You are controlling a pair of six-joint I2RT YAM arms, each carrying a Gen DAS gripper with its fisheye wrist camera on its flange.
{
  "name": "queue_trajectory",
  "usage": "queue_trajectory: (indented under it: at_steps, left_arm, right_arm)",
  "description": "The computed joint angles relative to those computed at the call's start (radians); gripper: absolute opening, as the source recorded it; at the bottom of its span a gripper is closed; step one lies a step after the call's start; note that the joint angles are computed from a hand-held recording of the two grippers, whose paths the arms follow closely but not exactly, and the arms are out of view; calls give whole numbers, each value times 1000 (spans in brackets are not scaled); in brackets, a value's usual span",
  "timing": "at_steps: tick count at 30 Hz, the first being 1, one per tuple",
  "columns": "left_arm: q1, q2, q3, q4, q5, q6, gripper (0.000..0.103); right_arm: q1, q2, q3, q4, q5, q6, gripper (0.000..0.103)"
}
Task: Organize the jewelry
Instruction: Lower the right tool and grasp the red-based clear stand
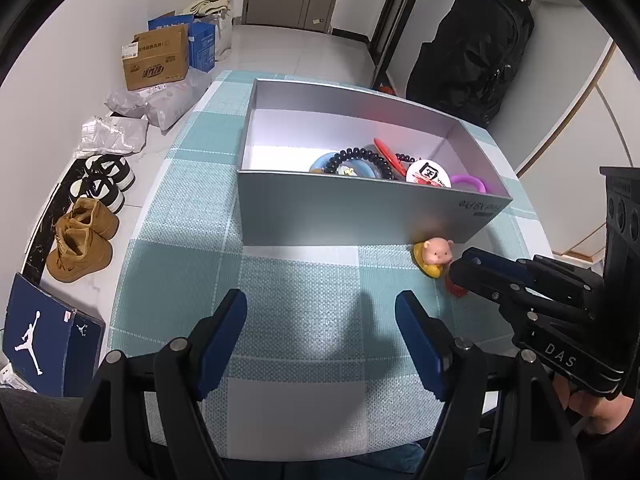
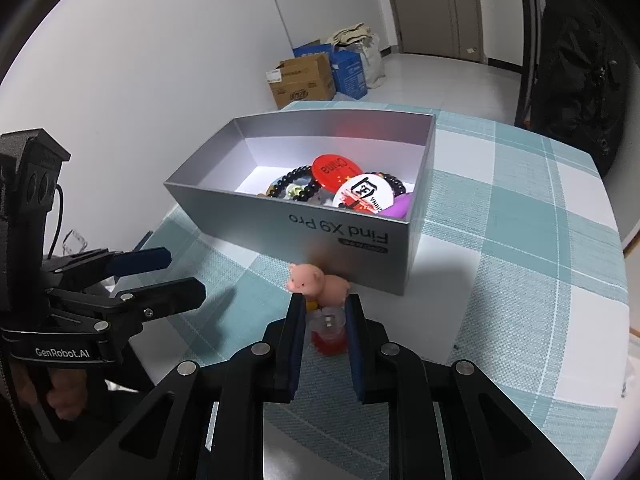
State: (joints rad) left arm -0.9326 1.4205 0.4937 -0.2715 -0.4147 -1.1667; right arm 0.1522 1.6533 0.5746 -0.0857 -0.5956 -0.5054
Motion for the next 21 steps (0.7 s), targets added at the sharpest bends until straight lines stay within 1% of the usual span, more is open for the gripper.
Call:
queue_trajectory:
  at_steps: [5,11,14,18,21]
  left_arm:
    - [0,15,10,-2,4,-4,73]
    - [-4,50,41,22,32,29,73]
    - [-18,82,71,21,19,45,73]
    - [-20,118,95,39,31,66,73]
    - [-26,144,126,31,4,51,73]
  right_arm:
    - [-41,6,16,-33,-24,-8,18]
    - [-115,-12,33,-87,-70,-18,18]
    - [-171,-33,39,-131,-101,-47,18]
    - [-225,-51,58,-191,-134,-77,18]
    - [-257,-72,64,-223,-151,-100,18]
